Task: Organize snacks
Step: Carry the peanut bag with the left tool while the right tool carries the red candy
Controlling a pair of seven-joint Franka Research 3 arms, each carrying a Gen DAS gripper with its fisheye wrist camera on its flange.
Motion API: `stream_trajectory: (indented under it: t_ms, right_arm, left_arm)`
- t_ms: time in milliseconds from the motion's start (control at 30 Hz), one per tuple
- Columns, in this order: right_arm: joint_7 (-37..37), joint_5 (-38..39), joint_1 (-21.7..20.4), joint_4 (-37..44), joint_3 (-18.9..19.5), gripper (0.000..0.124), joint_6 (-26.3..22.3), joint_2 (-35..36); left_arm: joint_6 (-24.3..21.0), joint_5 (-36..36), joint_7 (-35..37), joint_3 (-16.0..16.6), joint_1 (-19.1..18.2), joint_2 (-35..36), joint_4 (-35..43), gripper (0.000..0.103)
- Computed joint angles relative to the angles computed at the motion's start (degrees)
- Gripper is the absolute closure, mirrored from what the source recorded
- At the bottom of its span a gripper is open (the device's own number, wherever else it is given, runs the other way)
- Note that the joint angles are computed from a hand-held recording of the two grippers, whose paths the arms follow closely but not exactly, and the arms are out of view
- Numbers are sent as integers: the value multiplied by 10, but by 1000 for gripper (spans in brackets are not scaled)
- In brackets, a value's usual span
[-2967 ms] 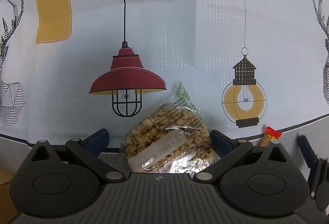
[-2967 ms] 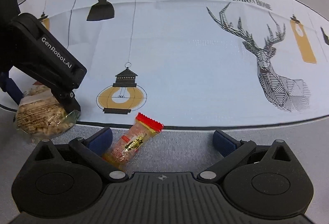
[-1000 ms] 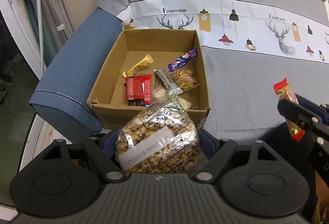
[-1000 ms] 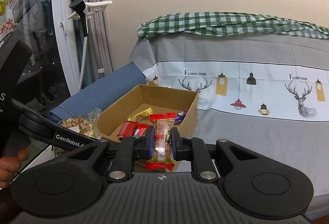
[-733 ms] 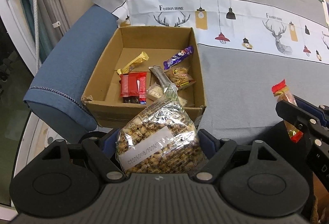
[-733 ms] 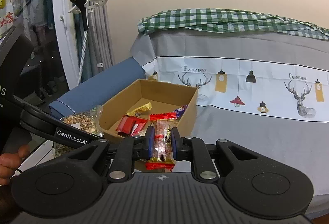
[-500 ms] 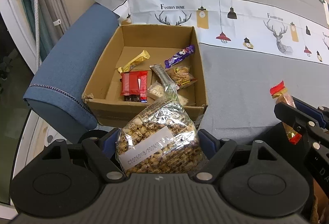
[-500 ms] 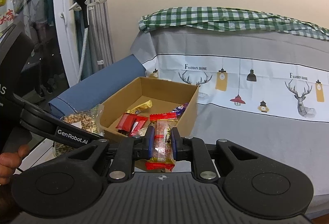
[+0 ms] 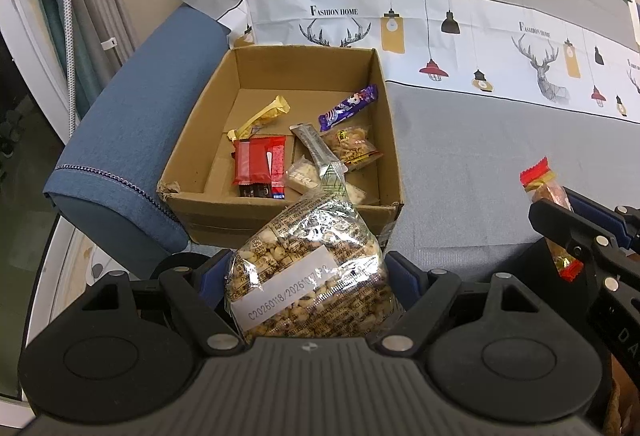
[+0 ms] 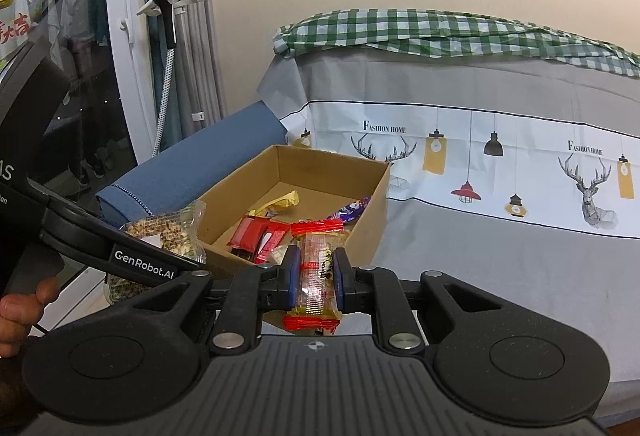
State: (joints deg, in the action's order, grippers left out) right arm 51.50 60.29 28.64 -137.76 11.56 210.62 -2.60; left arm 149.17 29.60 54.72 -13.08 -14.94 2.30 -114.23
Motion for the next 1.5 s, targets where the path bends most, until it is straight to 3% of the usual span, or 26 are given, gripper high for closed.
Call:
stream_trajectory:
  t_ms: [1000, 1500]
  right_arm:
    - [-26, 35, 6, 22, -1, 106, -12, 15]
    - [-138, 127, 11, 96, -14, 106, -33, 58]
  left_arm:
    - [-10, -4, 5, 1, -3, 15, 12, 18]
    - [-9, 4, 8, 18, 8, 58, 69, 18]
